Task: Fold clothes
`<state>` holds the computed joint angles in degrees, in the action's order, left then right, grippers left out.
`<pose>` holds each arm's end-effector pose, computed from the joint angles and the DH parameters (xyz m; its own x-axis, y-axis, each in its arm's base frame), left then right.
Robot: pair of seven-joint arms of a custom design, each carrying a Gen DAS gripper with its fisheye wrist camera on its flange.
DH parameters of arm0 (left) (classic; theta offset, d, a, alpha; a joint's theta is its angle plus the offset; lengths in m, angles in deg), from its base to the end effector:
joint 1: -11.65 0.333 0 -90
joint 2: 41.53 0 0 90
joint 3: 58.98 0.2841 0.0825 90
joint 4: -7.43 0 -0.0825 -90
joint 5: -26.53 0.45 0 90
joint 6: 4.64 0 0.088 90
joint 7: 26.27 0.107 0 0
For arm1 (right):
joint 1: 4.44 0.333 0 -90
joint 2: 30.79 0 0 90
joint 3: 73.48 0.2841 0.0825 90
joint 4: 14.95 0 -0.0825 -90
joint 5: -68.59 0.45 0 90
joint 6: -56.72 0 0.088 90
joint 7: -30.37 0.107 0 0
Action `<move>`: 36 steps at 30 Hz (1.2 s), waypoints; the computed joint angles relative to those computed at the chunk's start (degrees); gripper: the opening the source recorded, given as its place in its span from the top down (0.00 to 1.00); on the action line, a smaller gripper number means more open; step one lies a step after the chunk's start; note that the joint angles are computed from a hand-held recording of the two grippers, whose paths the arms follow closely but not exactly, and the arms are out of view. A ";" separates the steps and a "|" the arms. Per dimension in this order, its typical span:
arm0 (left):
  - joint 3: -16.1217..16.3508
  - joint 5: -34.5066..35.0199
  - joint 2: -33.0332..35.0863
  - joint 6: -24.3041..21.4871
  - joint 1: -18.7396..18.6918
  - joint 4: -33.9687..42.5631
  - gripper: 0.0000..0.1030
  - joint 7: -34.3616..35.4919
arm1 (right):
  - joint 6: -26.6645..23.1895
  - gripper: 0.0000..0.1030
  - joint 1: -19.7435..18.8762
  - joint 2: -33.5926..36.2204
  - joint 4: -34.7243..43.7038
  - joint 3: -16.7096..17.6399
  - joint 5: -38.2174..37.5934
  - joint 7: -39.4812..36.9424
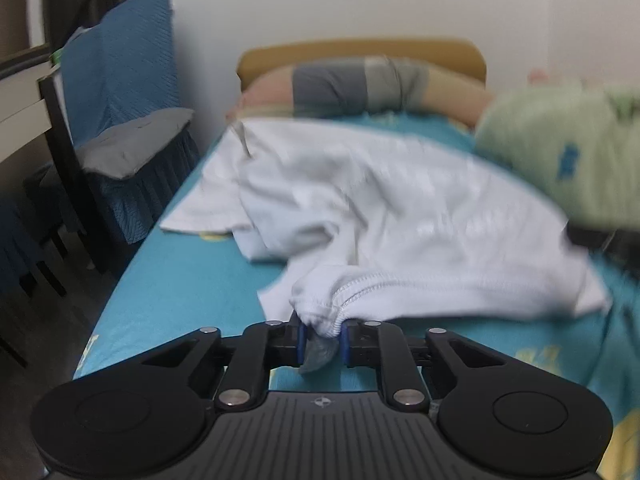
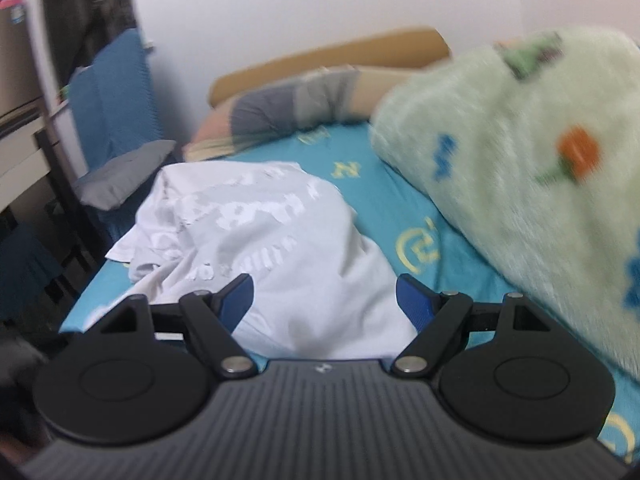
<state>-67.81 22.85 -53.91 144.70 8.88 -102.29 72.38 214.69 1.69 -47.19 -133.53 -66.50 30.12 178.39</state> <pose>0.6018 -0.1307 0.6543 -0.2791 -0.9562 -0.0878 -0.5756 0.2398 -0.7818 0.5702 0.1663 0.6161 -0.1603 -0.9704 -0.1807 -0.4518 0.2349 -0.8607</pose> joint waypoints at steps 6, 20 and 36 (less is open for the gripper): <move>1.79 -8.50 -1.91 1.20 -1.37 0.92 0.87 2.10 | 7.73 0.22 3.63 4.18 1.57 -1.50 1.57 -15.72; 2.04 -13.10 -1.53 0.85 -2.31 2.17 0.89 2.78 | 9.54 0.18 -3.10 4.72 5.10 0.27 -22.61 26.69; 5.54 -23.72 -6.08 -2.92 -2.40 2.05 0.91 2.78 | -26.90 0.12 0.21 -0.75 4.79 5.32 -24.37 18.92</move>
<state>-62.27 -0.87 -59.99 141.79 6.49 -100.24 75.16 187.79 1.91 -47.94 -128.74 -61.17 5.74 197.31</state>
